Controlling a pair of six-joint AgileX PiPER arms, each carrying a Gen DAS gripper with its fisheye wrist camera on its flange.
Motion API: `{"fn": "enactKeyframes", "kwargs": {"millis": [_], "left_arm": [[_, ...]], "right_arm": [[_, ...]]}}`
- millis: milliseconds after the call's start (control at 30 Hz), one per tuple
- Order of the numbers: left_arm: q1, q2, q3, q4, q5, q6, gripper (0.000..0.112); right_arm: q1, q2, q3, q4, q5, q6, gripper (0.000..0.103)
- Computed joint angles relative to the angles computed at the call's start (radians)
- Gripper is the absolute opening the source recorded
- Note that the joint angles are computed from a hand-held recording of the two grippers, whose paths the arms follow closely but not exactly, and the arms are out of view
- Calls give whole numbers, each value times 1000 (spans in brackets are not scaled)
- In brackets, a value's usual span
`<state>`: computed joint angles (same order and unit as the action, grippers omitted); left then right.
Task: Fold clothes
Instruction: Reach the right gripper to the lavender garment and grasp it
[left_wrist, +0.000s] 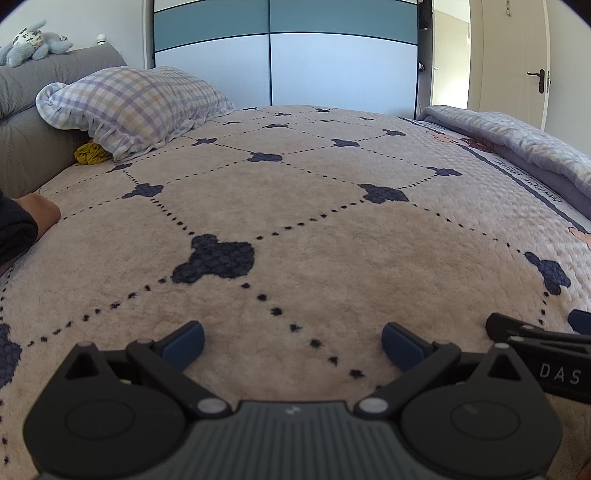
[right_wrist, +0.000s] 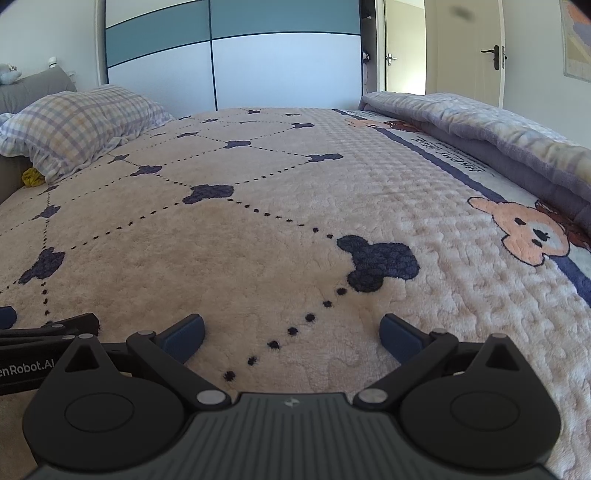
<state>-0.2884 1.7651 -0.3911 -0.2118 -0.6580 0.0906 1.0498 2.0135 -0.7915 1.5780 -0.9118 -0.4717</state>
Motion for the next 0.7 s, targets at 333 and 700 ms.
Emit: {"fn": "enactKeyframes", "kwargs": {"millis": [333, 700], "left_arm": [[2, -2, -1, 1, 3, 2, 103], [-3, 2, 1, -7, -7, 7, 103]], "right_arm": [[-31, -74, 114, -166, 62, 176, 103], [193, -297, 272, 156, -137, -93, 95]]}}
